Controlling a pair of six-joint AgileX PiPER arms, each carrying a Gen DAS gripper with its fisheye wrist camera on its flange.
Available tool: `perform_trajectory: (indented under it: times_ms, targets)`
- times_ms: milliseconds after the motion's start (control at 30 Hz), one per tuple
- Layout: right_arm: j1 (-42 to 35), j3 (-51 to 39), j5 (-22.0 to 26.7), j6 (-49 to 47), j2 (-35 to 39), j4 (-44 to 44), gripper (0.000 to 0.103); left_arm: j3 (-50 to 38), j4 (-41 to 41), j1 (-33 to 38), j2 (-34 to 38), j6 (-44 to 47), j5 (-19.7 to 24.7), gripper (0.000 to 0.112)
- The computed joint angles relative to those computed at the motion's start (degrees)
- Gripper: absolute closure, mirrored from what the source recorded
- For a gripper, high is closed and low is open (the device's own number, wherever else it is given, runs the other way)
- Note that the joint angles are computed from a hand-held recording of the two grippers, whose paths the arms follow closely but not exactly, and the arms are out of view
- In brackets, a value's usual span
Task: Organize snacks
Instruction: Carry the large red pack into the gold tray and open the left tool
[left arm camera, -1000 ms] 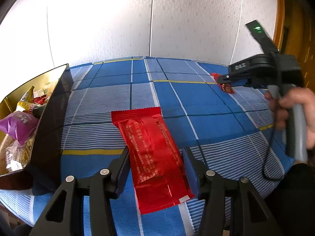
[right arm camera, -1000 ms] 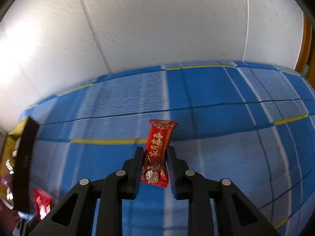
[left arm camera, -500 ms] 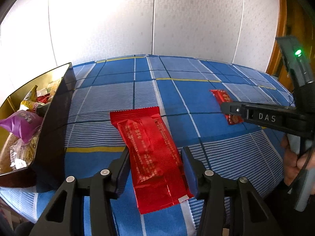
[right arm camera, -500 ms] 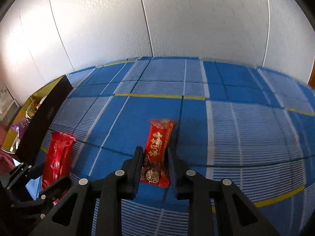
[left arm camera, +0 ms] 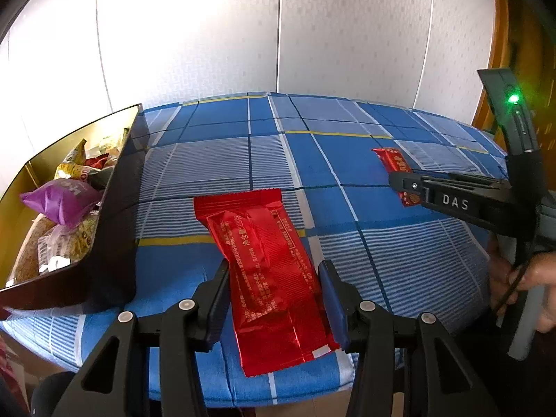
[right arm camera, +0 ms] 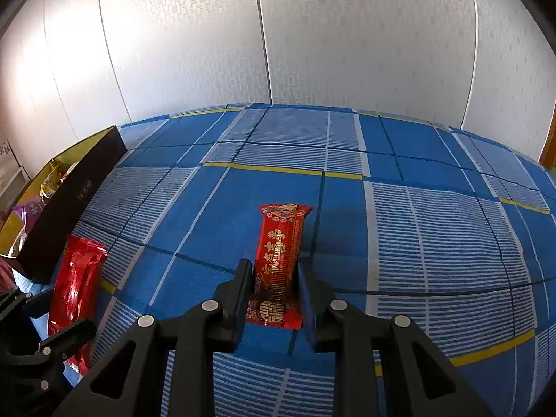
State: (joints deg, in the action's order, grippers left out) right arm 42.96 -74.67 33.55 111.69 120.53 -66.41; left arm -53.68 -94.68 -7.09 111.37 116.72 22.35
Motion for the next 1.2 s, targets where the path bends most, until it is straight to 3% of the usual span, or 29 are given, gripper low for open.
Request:
perform_trajectory:
  times_ms: [167,333,800,1200]
  targets:
    - [0.3,-0.6,0.9,-0.8,0.3,0.6,0.076,2.1,-0.8,1.3,-2.2,1.6,1.9,0.063]
    - [0.3,-0.9,1.1,-1.0,0.5,0.7,0.076,2.2,2.2,3.6,-4.6,-2.6,4.2,0.063]
    - [0.2,-0.9,0.9,-0.9,0.4,0.4,0.076,-0.7,9.1,8.5,-10.1,-15.9,2.8,0.063]
    - [0.2,-0.9,0.9,-0.9,0.5,0.4,0.076,-1.5,9.7,10.9,-10.6,-18.2,1.5,0.063]
